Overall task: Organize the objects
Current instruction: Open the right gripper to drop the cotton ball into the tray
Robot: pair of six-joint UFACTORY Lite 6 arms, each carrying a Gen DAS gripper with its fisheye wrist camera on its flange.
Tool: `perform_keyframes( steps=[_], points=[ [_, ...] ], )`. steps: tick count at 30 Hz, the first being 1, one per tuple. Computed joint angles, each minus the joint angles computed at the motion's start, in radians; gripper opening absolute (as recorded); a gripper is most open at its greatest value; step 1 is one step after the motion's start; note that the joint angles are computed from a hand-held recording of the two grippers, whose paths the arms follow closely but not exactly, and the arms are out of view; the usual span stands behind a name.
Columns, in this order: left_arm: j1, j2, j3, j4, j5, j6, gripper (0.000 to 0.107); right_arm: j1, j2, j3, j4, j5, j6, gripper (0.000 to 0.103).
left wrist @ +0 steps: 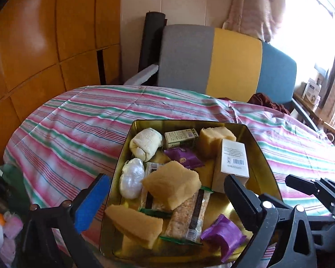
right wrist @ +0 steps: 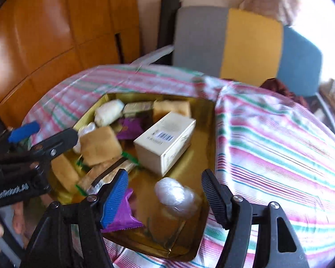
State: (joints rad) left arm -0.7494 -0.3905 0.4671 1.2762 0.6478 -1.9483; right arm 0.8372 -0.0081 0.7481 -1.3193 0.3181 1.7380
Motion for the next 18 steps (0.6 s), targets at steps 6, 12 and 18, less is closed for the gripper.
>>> perform_keyframes(
  steps=[6, 12, 18],
  points=[
    [-0.156, -0.045, -0.012, -0.113, 0.172, 0.016, 0.103, 0.089, -0.042, -0.056, -0.03, 0.105, 0.164, 0.069],
    [-0.272, -0.12, -0.083, -0.125, 0.253, -0.072, 0.103, 0.134, -0.055, -0.071, -0.017, 0.143, 0.177, 0.069],
    [-0.332, -0.17, -0.112, -0.149, 0.331, -0.095, 0.102, 0.165, -0.035, -0.06, -0.02, 0.171, 0.202, 0.069]
  ],
)
